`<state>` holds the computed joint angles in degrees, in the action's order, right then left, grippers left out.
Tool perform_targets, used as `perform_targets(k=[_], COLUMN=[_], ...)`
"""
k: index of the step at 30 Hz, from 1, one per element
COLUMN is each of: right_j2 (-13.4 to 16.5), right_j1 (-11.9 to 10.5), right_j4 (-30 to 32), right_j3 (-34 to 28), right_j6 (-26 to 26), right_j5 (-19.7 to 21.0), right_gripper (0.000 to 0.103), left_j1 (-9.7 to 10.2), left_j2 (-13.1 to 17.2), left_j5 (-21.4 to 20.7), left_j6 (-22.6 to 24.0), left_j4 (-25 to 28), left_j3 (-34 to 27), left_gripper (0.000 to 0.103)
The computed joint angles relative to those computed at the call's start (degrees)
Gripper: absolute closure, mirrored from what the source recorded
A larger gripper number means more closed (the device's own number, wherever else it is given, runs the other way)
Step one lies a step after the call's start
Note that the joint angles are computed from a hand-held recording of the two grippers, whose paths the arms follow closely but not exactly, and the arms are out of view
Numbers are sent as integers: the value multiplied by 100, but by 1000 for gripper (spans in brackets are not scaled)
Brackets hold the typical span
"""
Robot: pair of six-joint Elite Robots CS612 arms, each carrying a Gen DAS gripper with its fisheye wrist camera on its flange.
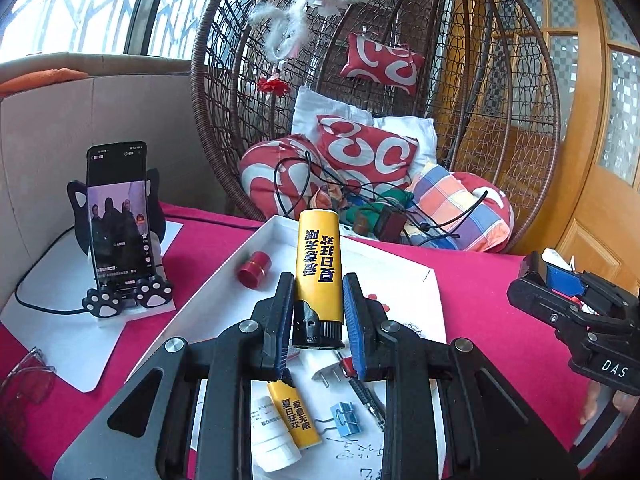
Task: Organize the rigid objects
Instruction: 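Carry the lighter and black plug into the tray and release both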
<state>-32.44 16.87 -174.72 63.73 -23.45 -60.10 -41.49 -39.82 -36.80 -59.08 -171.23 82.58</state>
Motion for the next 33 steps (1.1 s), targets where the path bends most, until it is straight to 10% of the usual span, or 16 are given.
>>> perform_targets(k=[26,29,31,33], right_j2=[733,713,687,664], right_j1=[333,314,291,246], right_j4=[1518,1427,1233,1055], right_j3=[-1180,-1113,-1031,-960], right_j6=[347,345,433,593], right_j5=[-287,-195,-204,-146], right_gripper=[41,39,20,0], left_j1=[406,354,324,286], left_j2=[277,198,135,56], left_j5=[-937,-636,-437,-267], left_j6=[-517,-975,-1319,-1806], left_j4=[1152,1647,1746,2119], left_j3=[-521,-482,-367,-295], left_gripper=[77,43,9,0])
